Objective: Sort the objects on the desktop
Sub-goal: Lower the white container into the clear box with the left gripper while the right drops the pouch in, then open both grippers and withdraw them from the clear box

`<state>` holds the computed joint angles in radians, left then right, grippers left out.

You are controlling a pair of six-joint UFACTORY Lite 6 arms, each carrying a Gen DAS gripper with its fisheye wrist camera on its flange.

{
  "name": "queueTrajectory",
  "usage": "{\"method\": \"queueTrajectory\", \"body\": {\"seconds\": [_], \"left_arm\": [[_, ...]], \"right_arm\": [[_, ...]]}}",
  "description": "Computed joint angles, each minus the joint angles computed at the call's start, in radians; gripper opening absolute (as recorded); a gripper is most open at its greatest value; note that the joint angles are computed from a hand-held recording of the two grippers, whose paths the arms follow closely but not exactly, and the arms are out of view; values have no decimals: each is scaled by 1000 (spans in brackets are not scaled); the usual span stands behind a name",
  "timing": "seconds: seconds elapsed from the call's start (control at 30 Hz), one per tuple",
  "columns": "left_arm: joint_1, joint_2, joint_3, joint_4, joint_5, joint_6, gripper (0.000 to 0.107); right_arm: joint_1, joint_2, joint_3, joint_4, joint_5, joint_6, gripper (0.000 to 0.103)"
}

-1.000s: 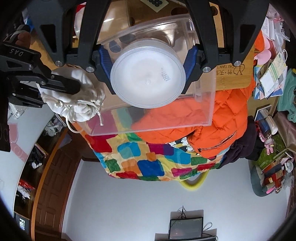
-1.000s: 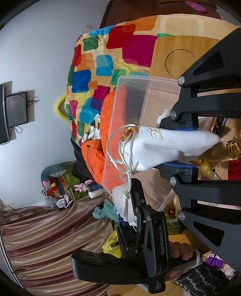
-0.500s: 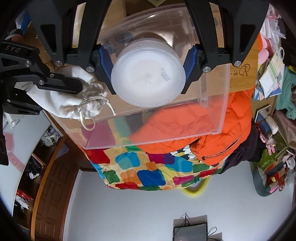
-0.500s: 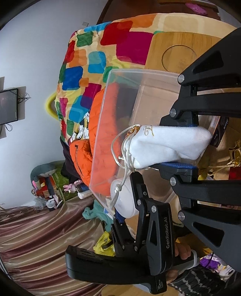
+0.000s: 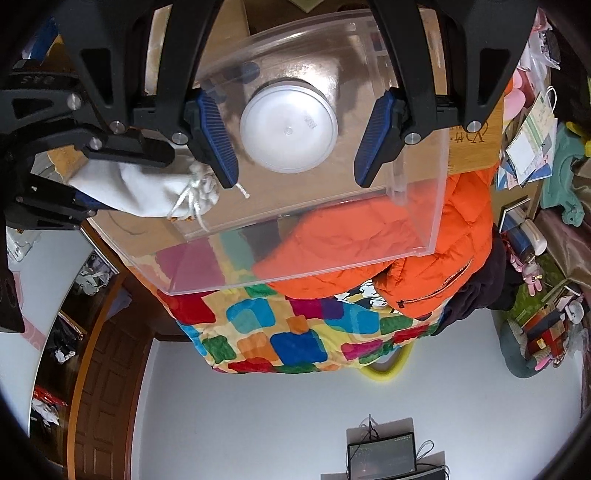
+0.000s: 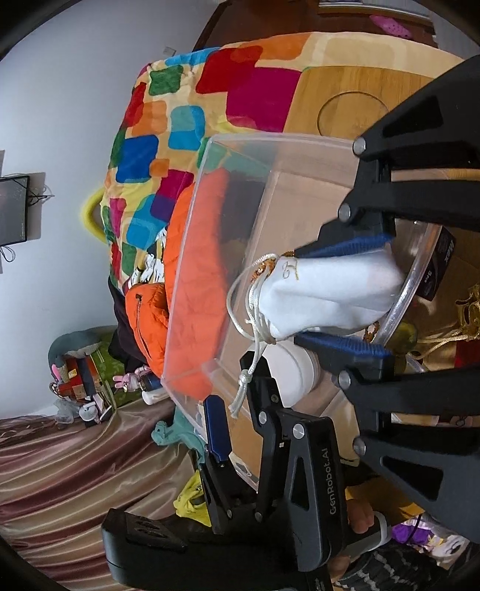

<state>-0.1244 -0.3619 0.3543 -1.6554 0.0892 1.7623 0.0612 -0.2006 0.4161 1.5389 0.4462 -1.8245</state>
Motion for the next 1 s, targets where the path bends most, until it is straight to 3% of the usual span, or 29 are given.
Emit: {"method": "queueTrajectory", "body": {"seconds": [0.1,0.3,0.63,0.77,1.0], "left_arm": [[2,-7,-7,-71,-3,70,65],[25,-32,-22,62,8,-56,65],[63,-174,-69,624,43,-604,65],[72,-267,-102,848,72,-823,72],[90,-500,-165,1174,192,-1128,74]], "right_arm": [[-7,-47,-24,11,-1,-8,56],[-30,-136,-50,-47,7,60,57],[-24,-292,-112,-151,-15,172,65],[-28,-383,-144,-232,-8,263,70],[-26,-575,-200,-439,21,499,76]]}}
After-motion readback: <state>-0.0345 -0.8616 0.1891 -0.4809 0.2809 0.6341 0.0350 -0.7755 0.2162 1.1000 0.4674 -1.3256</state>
